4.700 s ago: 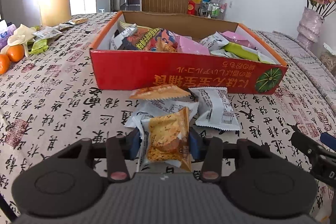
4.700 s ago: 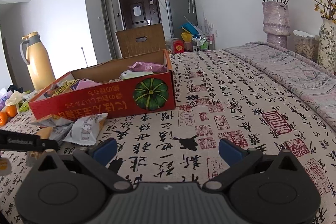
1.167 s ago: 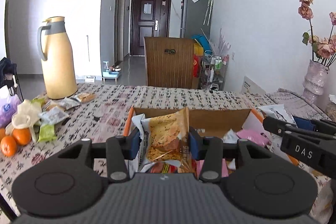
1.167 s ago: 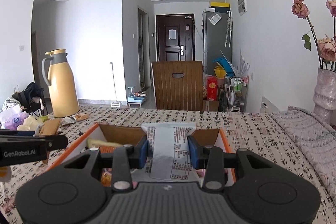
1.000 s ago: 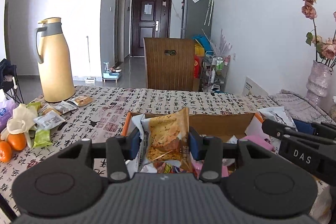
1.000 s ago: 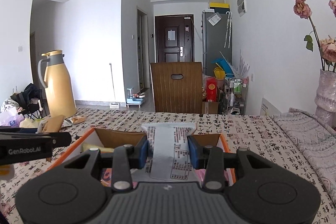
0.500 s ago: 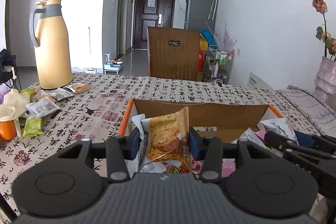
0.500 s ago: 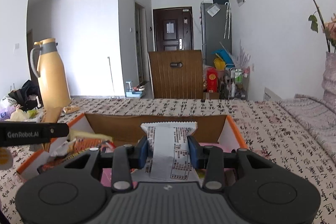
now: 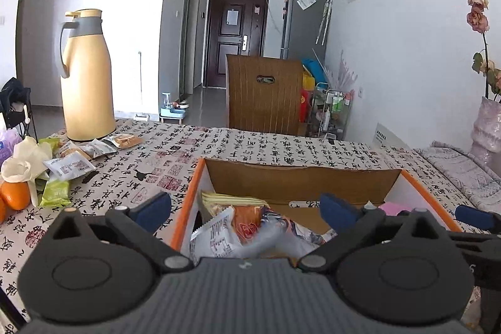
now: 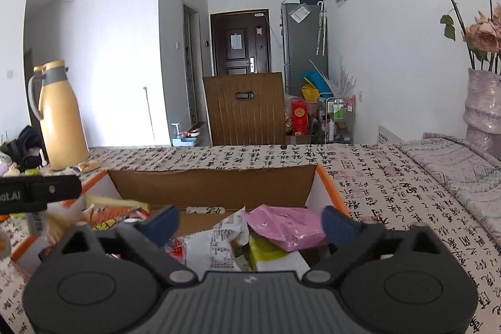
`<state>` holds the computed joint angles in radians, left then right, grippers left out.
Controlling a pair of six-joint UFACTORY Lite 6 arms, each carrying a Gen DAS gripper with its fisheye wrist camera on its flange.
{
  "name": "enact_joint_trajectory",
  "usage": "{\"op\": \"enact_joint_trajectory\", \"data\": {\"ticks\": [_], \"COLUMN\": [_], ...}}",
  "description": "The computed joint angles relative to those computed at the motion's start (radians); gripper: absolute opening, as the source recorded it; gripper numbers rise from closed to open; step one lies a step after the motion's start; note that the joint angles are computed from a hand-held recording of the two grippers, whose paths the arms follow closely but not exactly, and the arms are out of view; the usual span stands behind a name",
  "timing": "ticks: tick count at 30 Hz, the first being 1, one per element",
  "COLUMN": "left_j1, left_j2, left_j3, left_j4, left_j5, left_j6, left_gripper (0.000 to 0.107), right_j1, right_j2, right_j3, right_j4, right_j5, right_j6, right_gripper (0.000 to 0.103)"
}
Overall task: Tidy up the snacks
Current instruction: 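Carry both packets over the box and open both tools to drop them inside, then withdraw both tools from the box back toward the loose packets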
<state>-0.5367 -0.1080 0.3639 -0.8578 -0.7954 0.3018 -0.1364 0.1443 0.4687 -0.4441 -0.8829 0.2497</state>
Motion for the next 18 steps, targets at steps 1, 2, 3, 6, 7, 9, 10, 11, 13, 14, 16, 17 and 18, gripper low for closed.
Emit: {"op": "enact_joint_trajectory", "data": {"ticks": [1,2,3,6,7,9,10,11,13,14,16,17,18], "left_j1": [0.000,0.003,0.004,0.006,0.006,0.006,0.007,0.008,-0.005,-0.017,-0.036,-0.045,-0.055], "left_j2": [0.003,0.003,0.001,-0.004,-0.003,-0.004,-0.008,-0.010,-0.036,-0.054,-0.090,-0.111,-0.132], "left_j3": [0.003,0.003,0.003,0.000,0.000,0.000,0.001,0.002,-0.006,-0.010,-0.017,-0.020,-0.024], "left_j4": [-0.006,-0.005,-0.005,-0.003,-0.004,-0.005,-0.006,-0.008,-0.034,-0.054,-0.094,-0.116,-0.140], "left_j5": [0.001,0.004,0.005,0.006,0.006,0.007,0.011,0.014,0.008,0.002,0.001,0.003,0.006], "left_j6": [0.002,0.000,-0.001,-0.003,-0.003,-0.002,0.000,0.004,0.021,0.035,0.073,0.096,0.121], "left_gripper": [0.103,0.103,0.103,0.103,0.103,0.103,0.103,0.103,0.103,0.103,0.103,0.103,0.103], "right_j1": [0.003,0.003,0.002,-0.002,-0.002,0.004,0.004,0.004,0.002,0.001,0.005,0.007,0.005], "right_j2": [-0.003,-0.005,-0.005,0.002,0.002,0.002,0.002,0.000,-0.007,-0.018,-0.047,-0.066,-0.087], "right_j3": [-0.001,-0.002,-0.002,-0.002,-0.002,0.000,-0.001,-0.001,0.000,-0.004,-0.018,-0.028,-0.038], "right_j4": [0.005,0.007,0.003,0.001,0.001,0.007,0.007,0.007,-0.001,-0.005,-0.002,0.002,-0.001], "right_j5": [0.003,0.002,0.001,-0.007,-0.007,-0.003,-0.003,-0.003,0.001,0.004,0.010,0.014,0.019], "right_j6": [0.000,-0.001,0.001,0.000,0.000,-0.002,-0.003,-0.002,0.001,0.004,0.002,-0.002,-0.001], "right_gripper": [0.103,0.103,0.103,0.103,0.103,0.103,0.103,0.103,0.103,0.103,0.103,0.103,0.103]}}
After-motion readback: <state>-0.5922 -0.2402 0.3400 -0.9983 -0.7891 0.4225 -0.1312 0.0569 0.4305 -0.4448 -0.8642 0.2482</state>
